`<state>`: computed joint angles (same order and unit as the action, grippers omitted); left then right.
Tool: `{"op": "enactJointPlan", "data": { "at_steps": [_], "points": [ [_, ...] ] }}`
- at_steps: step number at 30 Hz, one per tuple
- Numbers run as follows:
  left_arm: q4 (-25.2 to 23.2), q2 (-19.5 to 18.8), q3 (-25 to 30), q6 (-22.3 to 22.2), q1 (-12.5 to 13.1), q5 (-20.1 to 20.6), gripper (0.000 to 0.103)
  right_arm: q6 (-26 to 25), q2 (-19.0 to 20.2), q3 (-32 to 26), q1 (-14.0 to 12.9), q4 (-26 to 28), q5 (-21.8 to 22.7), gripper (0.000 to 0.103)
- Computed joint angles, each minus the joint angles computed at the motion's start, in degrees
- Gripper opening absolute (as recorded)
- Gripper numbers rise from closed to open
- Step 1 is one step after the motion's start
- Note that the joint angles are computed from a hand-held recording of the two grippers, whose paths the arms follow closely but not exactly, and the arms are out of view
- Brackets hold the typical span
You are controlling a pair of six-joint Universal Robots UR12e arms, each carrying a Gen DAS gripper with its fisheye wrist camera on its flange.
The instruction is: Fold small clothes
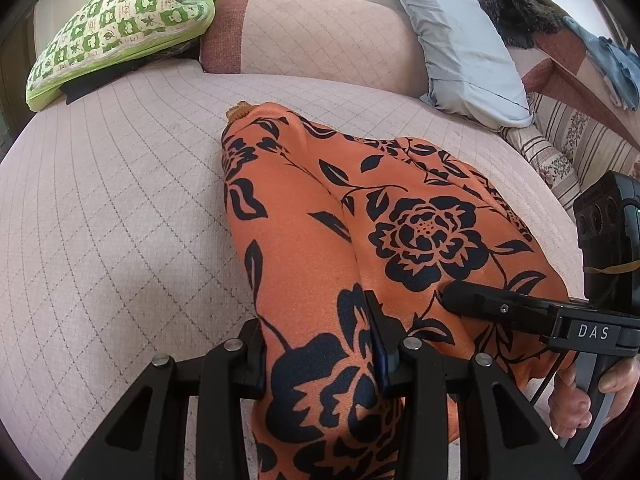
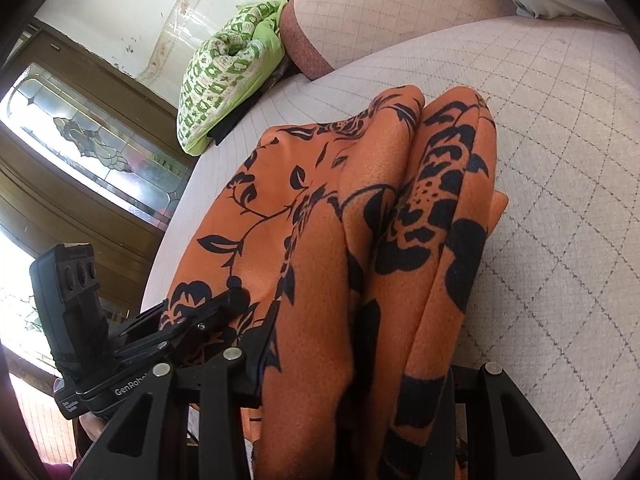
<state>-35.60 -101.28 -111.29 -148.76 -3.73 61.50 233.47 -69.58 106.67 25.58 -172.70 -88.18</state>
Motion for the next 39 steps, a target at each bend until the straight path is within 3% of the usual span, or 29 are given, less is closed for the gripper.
{"op": "enactJointPlan", "data": {
  "at_steps": [22, 26, 31, 33, 35, 36, 39],
  "points": [
    [0.3, -0.7, 0.0, -0.2, 0.1, 0.4, 0.045, -1.6, 0.5, -0.3, -2.0, 3.0, 5.2, 0.045],
    [1.0, -0.8, -0.2, 0.0, 0.1, 0.7, 0.049, -1.5, 0.6, -0.2, -2.2, 3.3, 5.7, 0.046],
    [2.1, -0.9, -0.6, -0.7, 0.1, 1.8, 0.061, -0.5, 0.4, 0.1, -2.7, 3.6, 7.1, 0.055],
    [2.3, -0.8, -0.5, -1.0, 0.0, 2.9, 0.071, -0.6, -0.1, 0.0, -3.2, 5.2, 8.3, 0.059],
    [1.5, -0.7, -0.1, -1.3, -0.1, 4.1, 0.074, -1.9, -1.0, -0.6, -3.4, 9.3, 7.8, 0.065],
    [1.1, -0.7, 0.1, -1.3, -0.2, 4.2, 0.074, -2.9, -1.5, -1.1, -3.2, 11.8, 6.3, 0.070],
    [0.9, -0.3, 0.5, -1.6, -0.5, 5.9, 0.074, -5.5, -2.8, -2.1, -2.7, 15.8, 1.8, 0.071]
  ]
}}
